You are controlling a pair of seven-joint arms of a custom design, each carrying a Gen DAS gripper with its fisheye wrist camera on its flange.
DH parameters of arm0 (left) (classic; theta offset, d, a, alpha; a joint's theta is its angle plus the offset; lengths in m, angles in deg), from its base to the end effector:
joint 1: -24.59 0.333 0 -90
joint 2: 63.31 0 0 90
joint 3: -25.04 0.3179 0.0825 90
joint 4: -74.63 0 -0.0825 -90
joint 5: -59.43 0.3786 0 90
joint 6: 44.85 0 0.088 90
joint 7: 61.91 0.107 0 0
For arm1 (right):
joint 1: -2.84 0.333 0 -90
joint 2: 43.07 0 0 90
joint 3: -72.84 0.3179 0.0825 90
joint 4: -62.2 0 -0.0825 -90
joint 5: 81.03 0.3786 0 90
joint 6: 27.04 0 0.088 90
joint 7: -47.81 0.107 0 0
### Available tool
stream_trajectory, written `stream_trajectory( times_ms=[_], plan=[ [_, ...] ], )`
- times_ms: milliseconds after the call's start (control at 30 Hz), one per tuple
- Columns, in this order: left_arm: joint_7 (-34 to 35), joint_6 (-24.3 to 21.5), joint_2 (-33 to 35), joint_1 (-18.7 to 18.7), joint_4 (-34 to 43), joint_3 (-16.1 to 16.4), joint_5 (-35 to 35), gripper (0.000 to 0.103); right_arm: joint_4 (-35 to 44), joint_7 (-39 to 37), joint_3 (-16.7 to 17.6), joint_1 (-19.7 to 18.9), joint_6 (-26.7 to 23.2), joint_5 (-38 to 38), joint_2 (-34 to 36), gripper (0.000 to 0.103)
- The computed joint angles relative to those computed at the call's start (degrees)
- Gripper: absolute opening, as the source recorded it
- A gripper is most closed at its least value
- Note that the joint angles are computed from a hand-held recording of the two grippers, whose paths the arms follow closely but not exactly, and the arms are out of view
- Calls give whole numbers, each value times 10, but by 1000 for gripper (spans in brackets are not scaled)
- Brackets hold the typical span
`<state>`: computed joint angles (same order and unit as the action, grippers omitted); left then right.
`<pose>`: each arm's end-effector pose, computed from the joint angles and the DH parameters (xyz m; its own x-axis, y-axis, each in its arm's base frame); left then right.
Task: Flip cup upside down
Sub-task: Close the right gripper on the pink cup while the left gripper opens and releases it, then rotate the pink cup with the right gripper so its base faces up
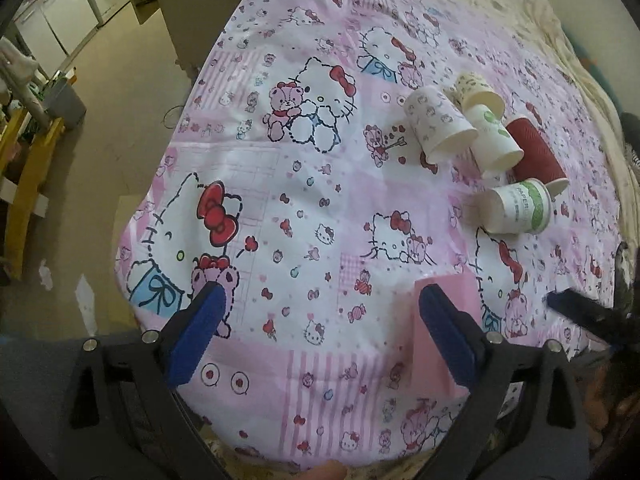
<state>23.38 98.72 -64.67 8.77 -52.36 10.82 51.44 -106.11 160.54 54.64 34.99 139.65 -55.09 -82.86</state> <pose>0.4741 -0.2736 0.4241 -0.3526 -0.9265 0.1316 -0.9070 0.3037 -0.2918 0.3377 0.0647 0.4087 -0.3484 -0.6905 -0.6339 -0.7901 0.5802 -0.1977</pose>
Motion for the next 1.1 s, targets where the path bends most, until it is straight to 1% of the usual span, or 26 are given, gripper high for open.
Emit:
stream_trajectory(
  times_ms=[33,100,167,233,267,300,367,433,500,600,700,800,867,900,933,1100],
  plan=[
    [4,2,1,0,-2,1,-7,96,19,-16,-31,38,-8,16,25,79],
    [-2,3,4,1,0,1,0,96,46,-57,-74,95,-12,57,64,79],
    [-10,5,6,2,2,2,5,96,84,-99,-119,153,-30,107,111,79],
    [-22,17,3,3,-3,2,12,96,113,-130,-143,184,-48,151,152,79],
    [-25,22,1,4,-6,3,11,96,129,-146,-151,193,-63,168,171,79],
    [-24,22,0,5,-6,4,11,96,140,-155,-150,196,-72,181,187,79],
    [-29,21,1,6,-6,4,18,96,159,-161,-143,190,-95,192,218,79],
    [-32,21,2,7,-5,4,14,96,171,-190,-143,190,-107,222,234,79],
    [-31,21,3,6,-4,4,8,96,184,-198,-135,180,-125,231,250,79],
    [-33,28,0,4,-6,1,12,96,195,-206,-113,164,-134,238,268,79],
    [-46,43,-5,3,-14,-1,42,96,201,-210,-94,144,-144,242,279,79],
    [-48,44,-4,3,-13,-1,47,96,204,-215,-74,124,-149,248,284,79],
    [-47,44,-5,2,-14,-1,44,96,205,-220,-60,109,-156,244,285,77],
    [-47,45,-6,2,-14,-1,44,96,204,-229,-55,103,-159,252,284,71],
    [-48,46,-6,2,-16,-2,46,96,203,-237,-48,100,-153,264,285,60],
    [-52,52,-9,1,-20,-2,54,96,181,-267,-9,73,-123,300,265,60]
  ],
)
